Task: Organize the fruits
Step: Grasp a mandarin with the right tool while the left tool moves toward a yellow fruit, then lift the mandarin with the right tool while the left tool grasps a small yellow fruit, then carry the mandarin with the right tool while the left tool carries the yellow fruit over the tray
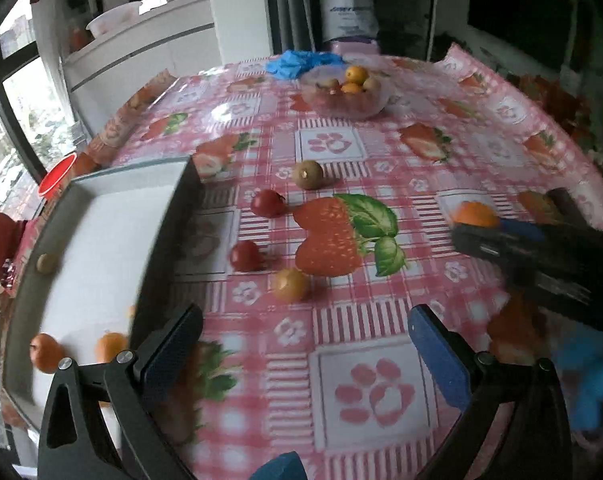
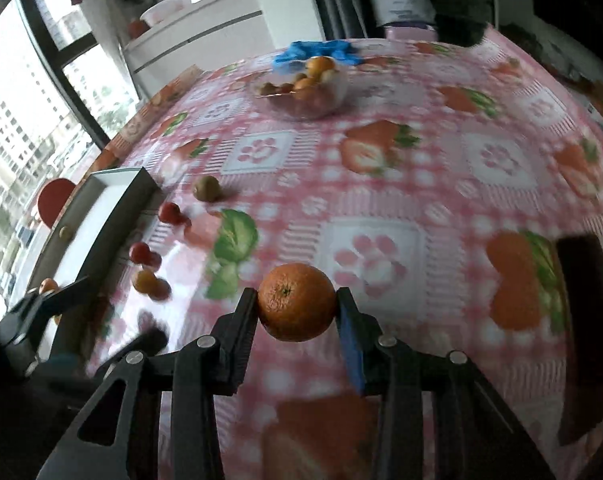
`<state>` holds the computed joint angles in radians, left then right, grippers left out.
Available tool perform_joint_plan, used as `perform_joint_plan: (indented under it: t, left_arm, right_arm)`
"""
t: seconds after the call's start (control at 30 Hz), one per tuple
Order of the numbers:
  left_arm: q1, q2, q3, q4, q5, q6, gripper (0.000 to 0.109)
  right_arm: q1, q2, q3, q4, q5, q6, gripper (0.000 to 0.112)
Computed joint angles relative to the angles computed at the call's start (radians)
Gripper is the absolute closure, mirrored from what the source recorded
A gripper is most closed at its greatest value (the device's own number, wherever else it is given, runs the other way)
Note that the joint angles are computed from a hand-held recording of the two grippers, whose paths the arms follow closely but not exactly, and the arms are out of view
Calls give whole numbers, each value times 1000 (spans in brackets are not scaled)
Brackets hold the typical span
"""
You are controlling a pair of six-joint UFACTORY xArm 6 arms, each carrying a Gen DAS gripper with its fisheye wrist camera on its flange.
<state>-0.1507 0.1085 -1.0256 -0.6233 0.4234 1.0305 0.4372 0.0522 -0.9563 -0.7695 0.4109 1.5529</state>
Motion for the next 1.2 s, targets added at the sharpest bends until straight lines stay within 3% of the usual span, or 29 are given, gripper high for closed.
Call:
perform_joint_plan:
  t: [0.23,0.3,0.43,0.6,0.67,0.73,0.77,0.83,1.0,1.2]
  left_arm:
    - [-17,101,-48,156,-50,-235,6]
    - [-4,118,-74,116,-7,-243,6]
    - [-8,112,-52,55,-45,-196,6]
    - [1,136,-117,205,48,-345,7]
    - [-2,133,-113,179,32,-329,20]
    - [-6,119,-105,151,28,-297,47]
    - [-7,115,-104,141,30,-286,54]
    - [-5,107,-101,110,41,-250,84]
    - [36,97,-129,32,172,-186,84]
    - [85,39,-108,-39,250,-72,84]
  right_arm:
    - [9,-66,82,-111,-42,151,70]
    - [13,-74,89,-144,-47,185,70]
    - [15,-80,95,-174,-58,219,70]
    - [26,-96,110,-194,-56,255,70]
    - [32,-103,114,-193,-48,257,70]
    - [36,-109,117,-191,-40,259,70]
    - [37,-111,119,-190,-39,261,70]
    - [39,-115,121,-185,-35,263,70]
    - [60,-118,113,-137,-7,220,70]
    - [91,-96,63,-83,33,170,70]
